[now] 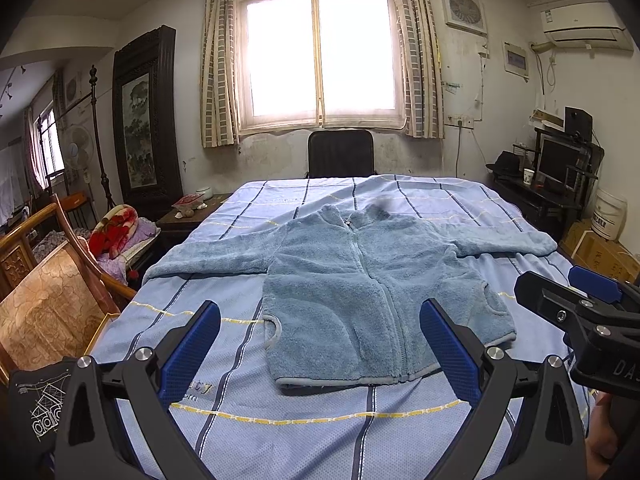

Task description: Fold large clothes

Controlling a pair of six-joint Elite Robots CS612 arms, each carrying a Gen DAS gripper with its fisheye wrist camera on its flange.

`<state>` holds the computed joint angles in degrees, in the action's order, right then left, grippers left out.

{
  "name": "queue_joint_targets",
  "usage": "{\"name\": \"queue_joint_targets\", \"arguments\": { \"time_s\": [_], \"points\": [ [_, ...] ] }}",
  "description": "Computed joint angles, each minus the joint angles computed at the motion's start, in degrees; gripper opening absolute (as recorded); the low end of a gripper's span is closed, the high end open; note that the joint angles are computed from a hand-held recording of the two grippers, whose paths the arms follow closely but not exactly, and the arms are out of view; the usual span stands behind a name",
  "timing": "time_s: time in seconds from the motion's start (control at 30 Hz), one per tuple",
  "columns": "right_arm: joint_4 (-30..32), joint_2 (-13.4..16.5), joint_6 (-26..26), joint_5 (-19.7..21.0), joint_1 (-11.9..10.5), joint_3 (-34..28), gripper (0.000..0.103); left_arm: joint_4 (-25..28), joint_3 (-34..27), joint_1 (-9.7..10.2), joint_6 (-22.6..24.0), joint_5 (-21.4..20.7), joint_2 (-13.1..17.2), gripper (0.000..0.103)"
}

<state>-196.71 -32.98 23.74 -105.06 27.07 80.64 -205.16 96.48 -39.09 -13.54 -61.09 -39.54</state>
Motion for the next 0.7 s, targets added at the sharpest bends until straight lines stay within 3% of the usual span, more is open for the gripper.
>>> {"name": "queue_joint_targets", "arguments": {
  "time_s": [0.6, 0.7],
  "points": [
    [3.32, -0.50, 0.28, 0.64, -0.14, 0.16, 0.099, -0.03, -0.44, 0.12, 0.17, 0.13, 0.36, 0.100],
    [1.47, -0.05, 0.01, 0.32, -0.07, -0.03, 0.099, 0.05, -0.42, 0.13, 0.17, 0.15, 0.35, 0.100]
  ]
}}
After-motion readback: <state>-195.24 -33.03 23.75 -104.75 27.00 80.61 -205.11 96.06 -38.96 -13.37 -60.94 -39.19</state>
